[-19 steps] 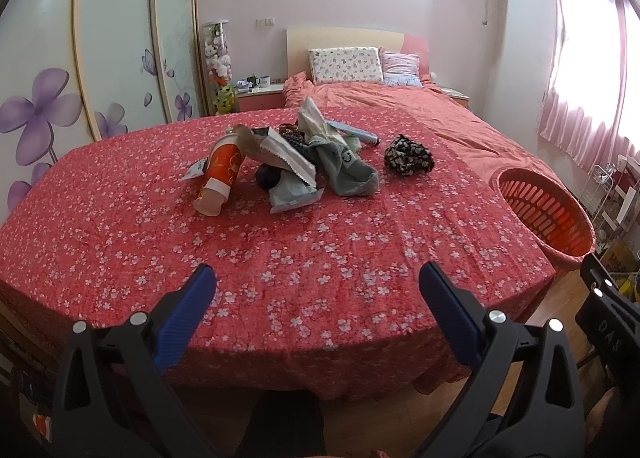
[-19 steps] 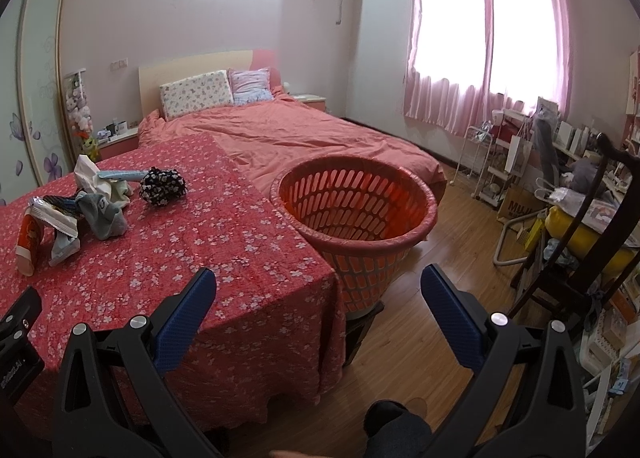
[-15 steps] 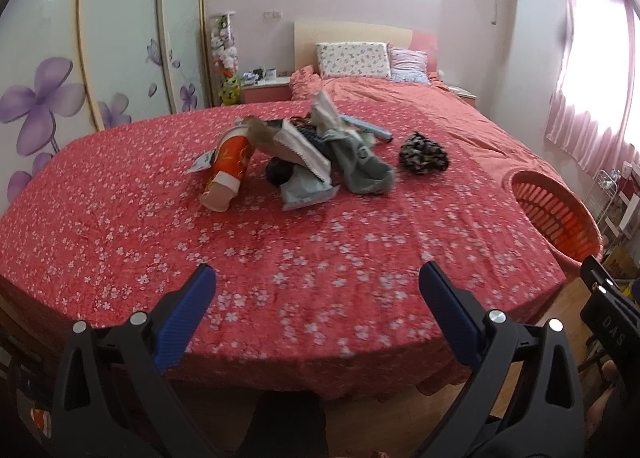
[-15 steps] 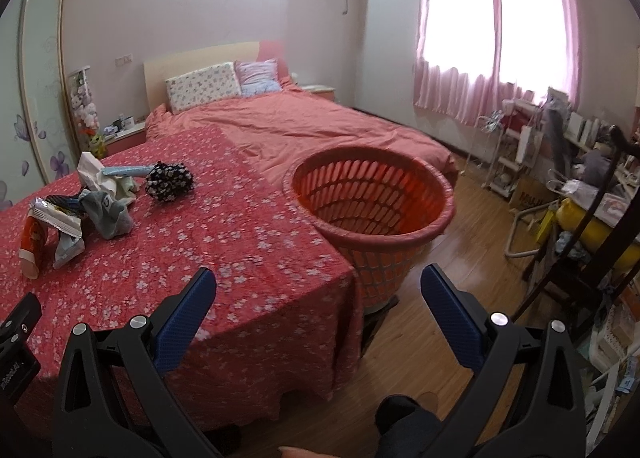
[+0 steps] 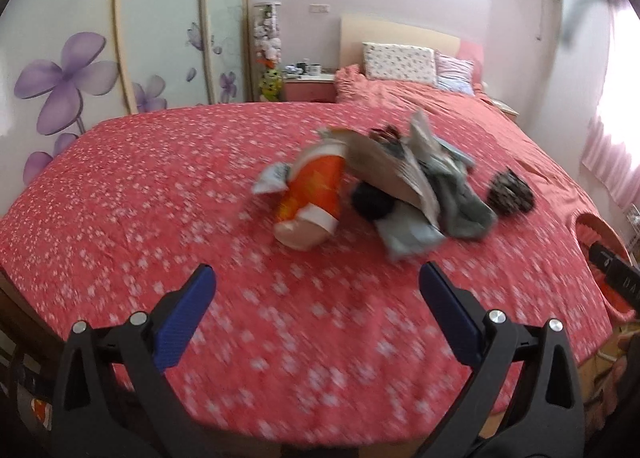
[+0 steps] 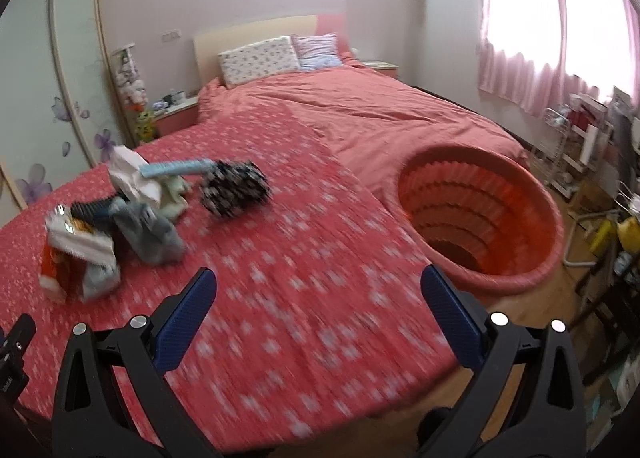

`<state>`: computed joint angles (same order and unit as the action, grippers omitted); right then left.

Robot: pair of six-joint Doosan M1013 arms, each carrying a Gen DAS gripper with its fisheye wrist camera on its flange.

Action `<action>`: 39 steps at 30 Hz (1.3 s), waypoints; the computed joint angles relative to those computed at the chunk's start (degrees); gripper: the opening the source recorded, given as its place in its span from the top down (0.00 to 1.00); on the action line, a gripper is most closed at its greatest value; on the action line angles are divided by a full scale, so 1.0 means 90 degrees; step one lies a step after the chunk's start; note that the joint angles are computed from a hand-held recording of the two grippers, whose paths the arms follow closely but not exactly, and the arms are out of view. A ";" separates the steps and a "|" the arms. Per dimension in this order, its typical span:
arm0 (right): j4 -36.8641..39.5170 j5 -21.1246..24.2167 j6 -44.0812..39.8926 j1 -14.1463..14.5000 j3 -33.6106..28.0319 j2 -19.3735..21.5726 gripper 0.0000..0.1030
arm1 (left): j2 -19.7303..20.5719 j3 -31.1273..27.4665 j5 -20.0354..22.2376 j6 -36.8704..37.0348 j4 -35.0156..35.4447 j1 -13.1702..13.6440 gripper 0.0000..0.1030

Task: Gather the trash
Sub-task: 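Grasp the orange-white paper cup with the left tool while the right tool grasps the black floral cloth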

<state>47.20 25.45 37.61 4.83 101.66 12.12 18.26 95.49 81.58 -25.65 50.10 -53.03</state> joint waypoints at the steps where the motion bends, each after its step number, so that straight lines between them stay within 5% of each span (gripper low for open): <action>1: 0.0055 0.0061 -0.0040 0.0037 -0.0087 0.0068 0.03 | -0.0047 0.0057 -0.0049 -0.0022 -0.0004 0.0047 0.04; 8: -0.0309 0.0904 0.0799 0.0302 -0.0989 0.0730 0.20 | -0.0273 0.0376 -0.0526 0.0048 0.0061 0.0349 0.04; 18: -0.1433 0.1420 0.2038 0.0636 -0.1712 0.1321 0.37 | -0.0377 0.0594 -0.1087 -0.0056 0.0033 0.0618 0.14; 26: -0.1430 0.1473 0.1737 0.0634 -0.1589 0.1295 0.84 | -0.0293 0.0517 -0.1080 0.0129 -0.0036 0.0708 0.20; 39: -0.0891 0.1622 0.1211 0.0365 -0.1397 0.1117 0.86 | 0.0022 0.0152 -0.0837 0.0744 -0.0460 0.0951 0.41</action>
<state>39.18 40.05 48.51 8.11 89.09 22.18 18.46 96.86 74.05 -18.95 45.95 -44.47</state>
